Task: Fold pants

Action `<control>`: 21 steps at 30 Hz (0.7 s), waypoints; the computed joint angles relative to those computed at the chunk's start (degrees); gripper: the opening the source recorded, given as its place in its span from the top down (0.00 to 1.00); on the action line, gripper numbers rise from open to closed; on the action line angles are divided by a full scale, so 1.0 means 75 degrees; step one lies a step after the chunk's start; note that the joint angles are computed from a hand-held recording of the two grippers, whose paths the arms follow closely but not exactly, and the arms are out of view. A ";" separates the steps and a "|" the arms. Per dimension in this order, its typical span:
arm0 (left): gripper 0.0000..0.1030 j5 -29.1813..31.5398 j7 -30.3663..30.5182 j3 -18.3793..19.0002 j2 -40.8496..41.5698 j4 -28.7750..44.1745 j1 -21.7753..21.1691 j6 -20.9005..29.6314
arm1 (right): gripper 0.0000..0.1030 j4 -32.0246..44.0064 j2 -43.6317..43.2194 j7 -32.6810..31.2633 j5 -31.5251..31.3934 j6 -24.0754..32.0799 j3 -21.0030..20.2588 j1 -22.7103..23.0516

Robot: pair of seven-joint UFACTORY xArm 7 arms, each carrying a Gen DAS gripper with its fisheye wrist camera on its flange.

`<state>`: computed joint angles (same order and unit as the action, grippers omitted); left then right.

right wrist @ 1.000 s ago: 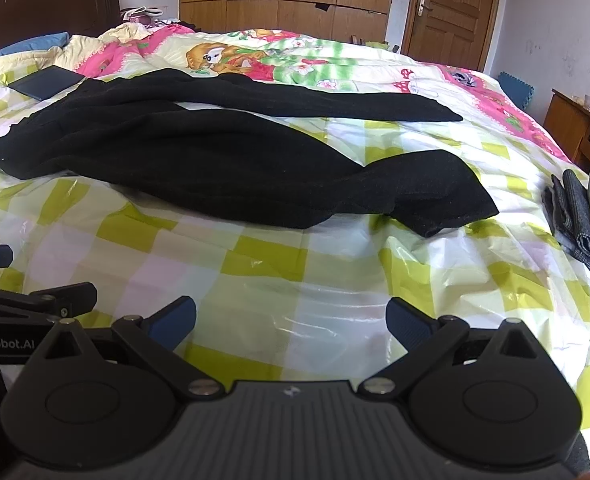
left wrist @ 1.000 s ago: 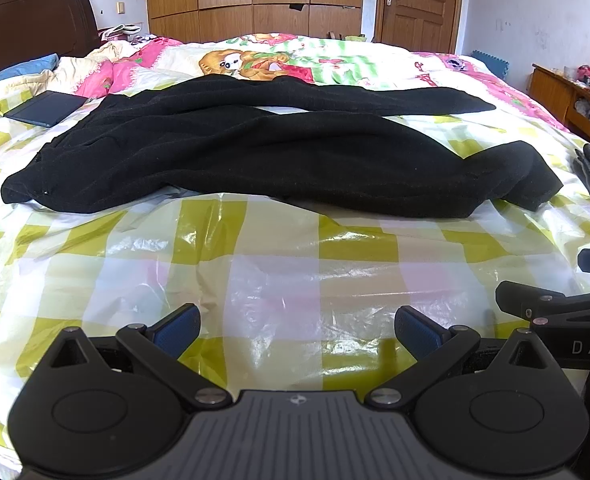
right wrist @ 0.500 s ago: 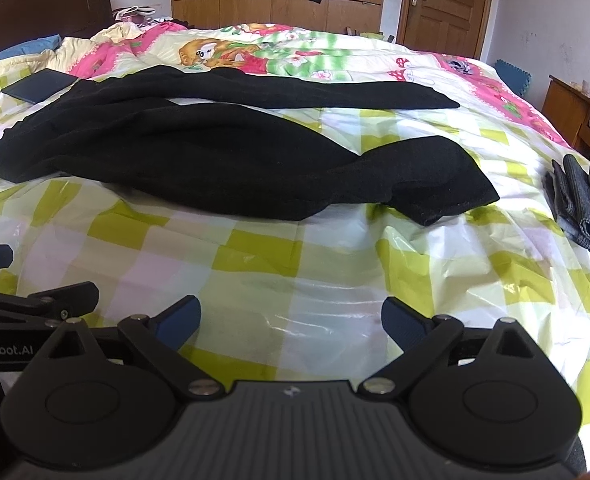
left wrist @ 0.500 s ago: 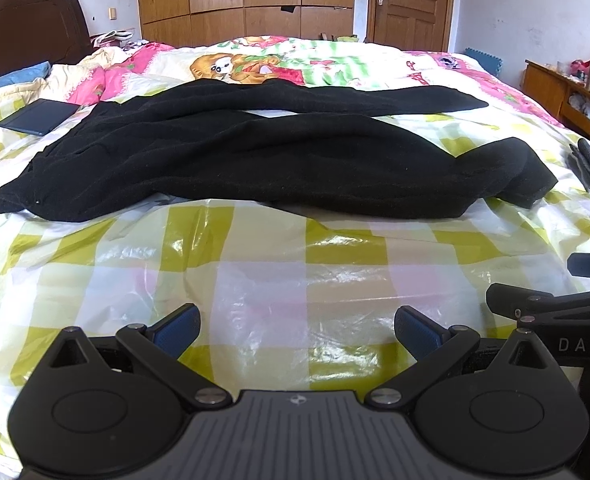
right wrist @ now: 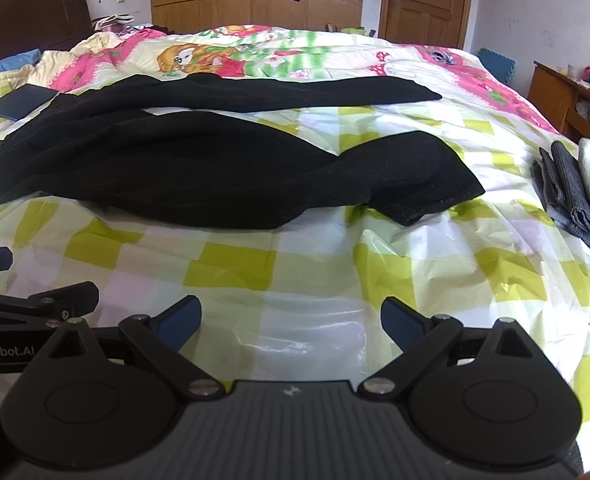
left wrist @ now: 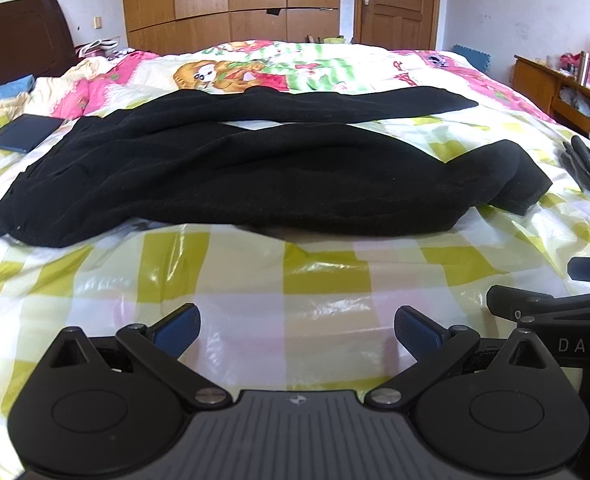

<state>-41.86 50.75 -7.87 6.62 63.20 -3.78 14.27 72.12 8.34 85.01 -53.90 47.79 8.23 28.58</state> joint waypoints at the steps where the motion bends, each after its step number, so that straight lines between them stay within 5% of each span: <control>1: 0.00 0.0018 -0.0005 -0.0009 0.0026 0.0025 -0.0014 -0.0017 | 0.06 -0.0010 -0.0002 0.0028 -0.0013 -0.0007 -0.0011 -0.0007; 21: 0.00 0.0743 -0.0190 -0.0372 0.0588 0.0695 -0.0079 -0.0236 | 0.08 -0.0254 -0.0234 0.0471 -0.0396 -0.0282 -0.0147 -0.0459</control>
<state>-36.28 49.32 -10.66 11.04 68.41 -4.37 12.50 70.21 6.58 88.54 -56.87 45.67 7.13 25.14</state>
